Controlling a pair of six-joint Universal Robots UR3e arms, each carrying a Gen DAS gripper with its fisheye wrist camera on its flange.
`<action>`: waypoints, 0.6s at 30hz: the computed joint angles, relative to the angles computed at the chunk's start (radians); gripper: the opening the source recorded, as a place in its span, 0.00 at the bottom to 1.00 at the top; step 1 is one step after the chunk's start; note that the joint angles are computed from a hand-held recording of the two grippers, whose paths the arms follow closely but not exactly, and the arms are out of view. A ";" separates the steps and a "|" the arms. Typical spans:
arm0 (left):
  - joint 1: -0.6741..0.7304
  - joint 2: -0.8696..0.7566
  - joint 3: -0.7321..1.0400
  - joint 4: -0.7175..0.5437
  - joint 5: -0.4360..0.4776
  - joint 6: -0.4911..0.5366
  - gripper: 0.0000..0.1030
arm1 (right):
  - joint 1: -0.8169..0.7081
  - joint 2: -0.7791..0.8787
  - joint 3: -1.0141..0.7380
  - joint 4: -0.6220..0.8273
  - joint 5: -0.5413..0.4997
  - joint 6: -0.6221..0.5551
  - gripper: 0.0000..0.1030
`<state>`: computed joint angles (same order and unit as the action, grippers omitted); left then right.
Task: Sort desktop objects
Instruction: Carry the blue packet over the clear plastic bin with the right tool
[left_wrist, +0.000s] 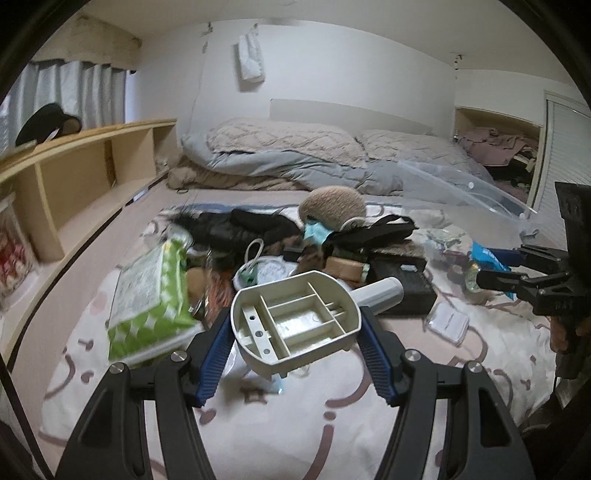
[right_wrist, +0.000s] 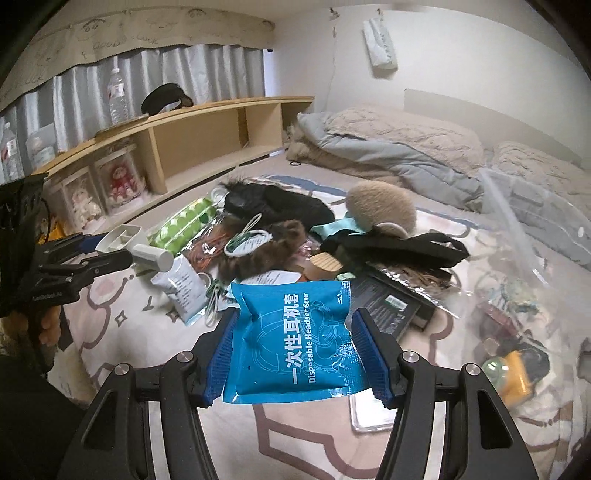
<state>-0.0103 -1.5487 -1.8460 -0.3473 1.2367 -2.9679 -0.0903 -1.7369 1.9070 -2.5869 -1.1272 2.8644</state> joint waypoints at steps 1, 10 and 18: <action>-0.010 -0.009 0.023 -0.010 -0.001 0.000 0.63 | -0.006 -0.005 -0.002 0.008 0.003 0.001 0.61; -0.124 -0.158 0.275 -0.080 0.030 -0.019 0.63 | -0.079 -0.065 -0.016 0.054 0.011 0.009 0.61; -0.226 -0.386 0.633 -0.182 0.058 -0.049 0.63 | -0.198 -0.069 -0.088 0.110 0.042 0.009 0.61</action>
<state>-0.2364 -1.9351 -1.2129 -0.5295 1.2951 -3.0166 -0.2878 -1.8058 1.8187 -2.4766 -1.0853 2.8735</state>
